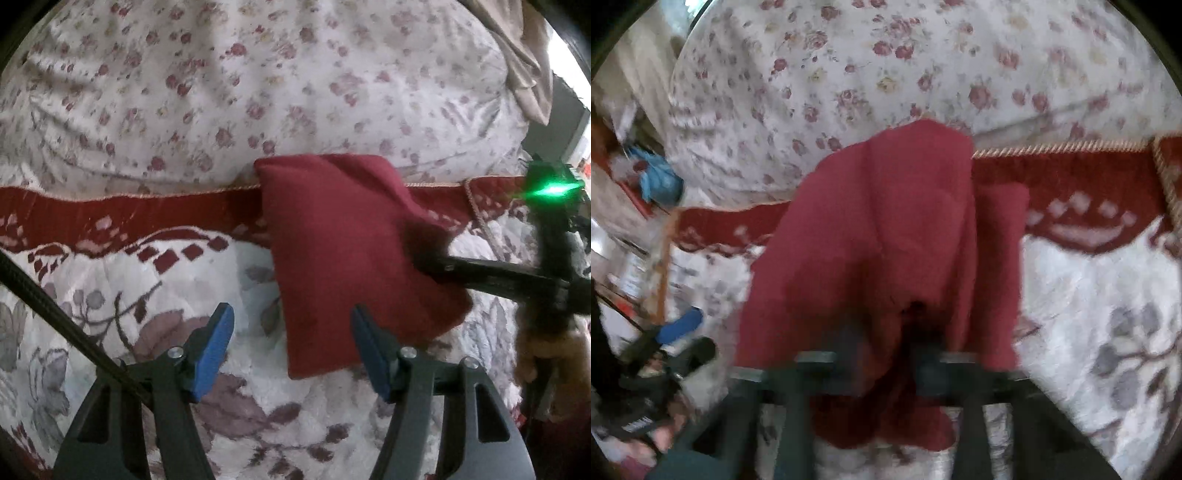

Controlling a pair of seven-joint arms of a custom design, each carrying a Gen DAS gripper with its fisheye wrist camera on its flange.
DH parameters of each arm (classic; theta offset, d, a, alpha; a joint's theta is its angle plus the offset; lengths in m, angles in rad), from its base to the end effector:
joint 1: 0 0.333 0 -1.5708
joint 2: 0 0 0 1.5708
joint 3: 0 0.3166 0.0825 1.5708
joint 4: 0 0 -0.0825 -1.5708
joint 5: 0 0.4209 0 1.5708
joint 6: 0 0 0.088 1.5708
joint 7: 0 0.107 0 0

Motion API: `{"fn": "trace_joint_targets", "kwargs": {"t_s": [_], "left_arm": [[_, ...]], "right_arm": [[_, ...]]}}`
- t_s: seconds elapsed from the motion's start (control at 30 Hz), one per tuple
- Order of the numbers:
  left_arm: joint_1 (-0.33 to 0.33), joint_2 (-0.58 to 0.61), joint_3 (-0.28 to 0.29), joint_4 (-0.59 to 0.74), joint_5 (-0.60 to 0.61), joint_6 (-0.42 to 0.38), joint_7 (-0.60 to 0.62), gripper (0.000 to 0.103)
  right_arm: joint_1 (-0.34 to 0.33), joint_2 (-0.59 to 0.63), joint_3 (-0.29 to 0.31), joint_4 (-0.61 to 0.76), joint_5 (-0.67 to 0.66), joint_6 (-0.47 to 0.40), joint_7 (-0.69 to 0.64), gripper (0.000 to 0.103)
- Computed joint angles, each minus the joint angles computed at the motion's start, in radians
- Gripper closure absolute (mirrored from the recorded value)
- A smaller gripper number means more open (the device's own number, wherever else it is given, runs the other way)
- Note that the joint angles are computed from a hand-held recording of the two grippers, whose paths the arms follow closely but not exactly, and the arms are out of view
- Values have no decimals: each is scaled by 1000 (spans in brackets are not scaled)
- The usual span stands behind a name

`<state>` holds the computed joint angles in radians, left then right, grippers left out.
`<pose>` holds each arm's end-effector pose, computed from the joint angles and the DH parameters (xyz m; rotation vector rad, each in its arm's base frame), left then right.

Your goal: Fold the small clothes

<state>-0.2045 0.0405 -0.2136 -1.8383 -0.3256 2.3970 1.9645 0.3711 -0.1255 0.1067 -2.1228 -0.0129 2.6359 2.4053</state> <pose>0.5945 -0.2647 0.5487 -1.3043 2.5565 -0.8376 0.5265 0.2753 0.5245 -1.4442 2.0513 -0.1361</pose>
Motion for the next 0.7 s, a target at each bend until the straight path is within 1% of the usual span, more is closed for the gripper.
{"fn": "trace_joint_targets", "kwargs": {"t_s": [0.07, 0.13, 0.17, 0.2, 0.27, 0.33, 0.37, 0.4, 0.43, 0.47, 0.5, 0.53, 0.6, 0.63, 0.67, 0.7], "left_arm": [[-2, 0, -2, -4, -2, -2, 4, 39], [-13, 6, -8, -7, 20, 21, -21, 37], [-17, 15, -9, -3, 44, 29, -38, 37], [-22, 24, -11, 0, 67, 37, -52, 37], [-32, 48, -12, 6, 110, 61, -80, 37], [-35, 57, -12, 4, 121, 75, -89, 37], [-33, 59, -13, 1, 109, 82, -80, 37], [-31, 63, -13, 1, 100, 88, -70, 35], [-31, 69, -13, 3, 98, 91, -66, 33], [-30, 74, -14, 6, 92, 93, -62, 33], [-29, 79, -14, 9, 82, 94, -57, 32], [-28, 84, -15, 13, 72, 94, -55, 31], [-28, 93, -15, 22, 69, 89, -59, 30], [-29, 96, -15, 26, 70, 87, -58, 30], [-29, 99, -15, 29, 71, 87, -56, 30], [-30, 102, -15, 32, 71, 87, -57, 29]], "right_arm": [[-4, -51, 13, -37, -51, 1, 36, 90], [-18, -93, 37, -59, -141, -47, 94, 92], [-16, -94, 37, -59, -149, -72, 97, 92], [-7, -85, 27, -58, -130, -87, 77, 92], [0, -94, 13, -87, -97, -22, 73, 90], [0, -131, -3, -127, -57, 62, 89, 75], [-13, -144, 0, -137, -68, 82, 115, 53], [-36, -151, 11, -140, -99, 96, 158, 37], [-64, -150, 23, -131, -138, 94, 206, 33], [-84, -132, 28, -110, -166, 80, 247, 31], [-87, -105, 19, -84, -166, 73, 257, 31], [-78, -56, -3, -52, -129, 87, 239, 31], [-55, 29, -38, 7, -19, 101, 163, 31], [-53, 58, -43, 27, 19, 100, 136, 34], [-52, 88, -45, 43, 60, 115, 102, 47], [-56, 108, -42, 60, 58, 116, 98, 59]]}}
